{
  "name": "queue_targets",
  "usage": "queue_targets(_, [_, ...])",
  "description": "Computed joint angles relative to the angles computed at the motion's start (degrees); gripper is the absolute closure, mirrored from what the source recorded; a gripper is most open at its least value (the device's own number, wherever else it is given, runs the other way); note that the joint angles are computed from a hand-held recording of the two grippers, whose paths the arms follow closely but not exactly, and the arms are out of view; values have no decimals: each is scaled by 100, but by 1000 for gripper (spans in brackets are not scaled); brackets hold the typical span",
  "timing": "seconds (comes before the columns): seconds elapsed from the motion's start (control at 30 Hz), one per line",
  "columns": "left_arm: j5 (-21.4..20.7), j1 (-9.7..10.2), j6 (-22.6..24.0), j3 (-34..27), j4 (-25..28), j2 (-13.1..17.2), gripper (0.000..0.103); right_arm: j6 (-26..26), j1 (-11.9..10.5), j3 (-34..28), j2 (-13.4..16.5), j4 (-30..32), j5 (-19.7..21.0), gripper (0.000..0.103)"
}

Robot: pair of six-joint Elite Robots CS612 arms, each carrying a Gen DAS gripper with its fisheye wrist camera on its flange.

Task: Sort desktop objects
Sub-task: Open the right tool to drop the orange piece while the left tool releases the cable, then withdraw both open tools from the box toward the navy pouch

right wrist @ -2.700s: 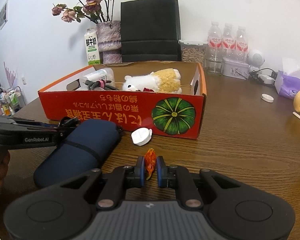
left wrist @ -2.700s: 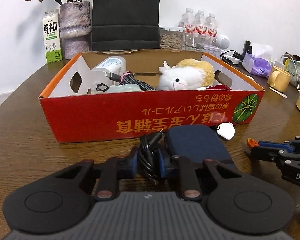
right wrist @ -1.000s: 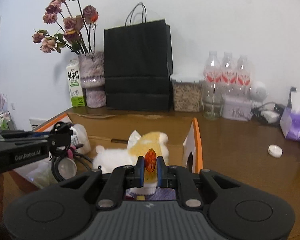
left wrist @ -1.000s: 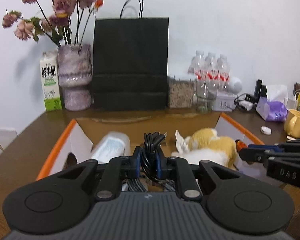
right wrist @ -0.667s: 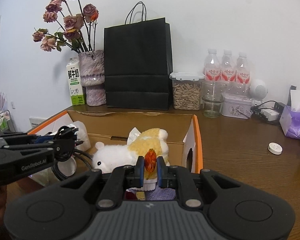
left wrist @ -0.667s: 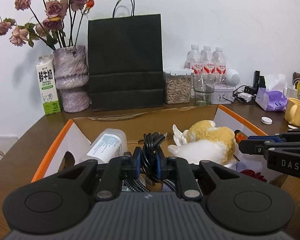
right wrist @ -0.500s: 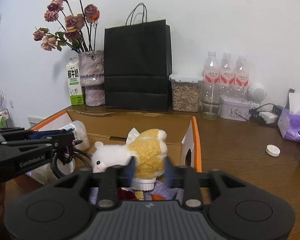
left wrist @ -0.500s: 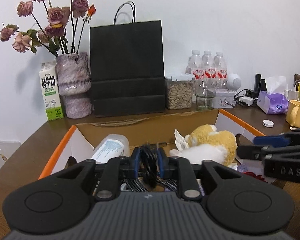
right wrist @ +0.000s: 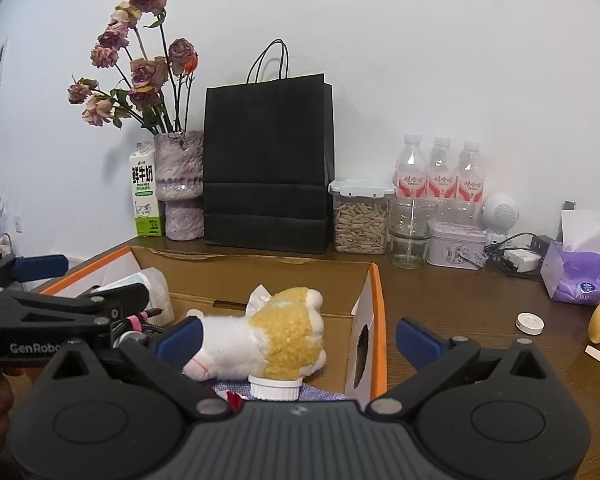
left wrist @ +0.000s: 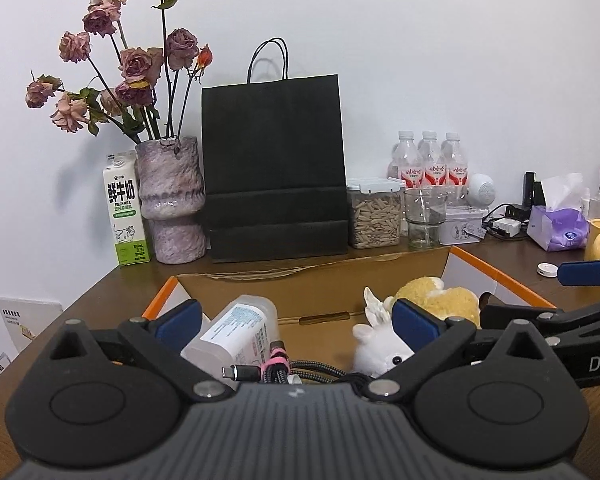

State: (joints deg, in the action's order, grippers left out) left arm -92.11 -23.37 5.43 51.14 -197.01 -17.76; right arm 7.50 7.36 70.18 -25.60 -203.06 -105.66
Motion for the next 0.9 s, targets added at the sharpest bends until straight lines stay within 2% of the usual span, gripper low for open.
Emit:
queue_targets(0.33, [106,-19,-11,188,-231,-109,0,-46,31,37,-32,-123,-123,0])
queue_targets(0.7, [301,-62,57,1116,-585,-625,0,-182,108,716,-422,-562,-197,0])
queue_targets(0.9, [340,-98,106,1626,-540,-879,0,-167,128,1174,-638,-671,-171,0])
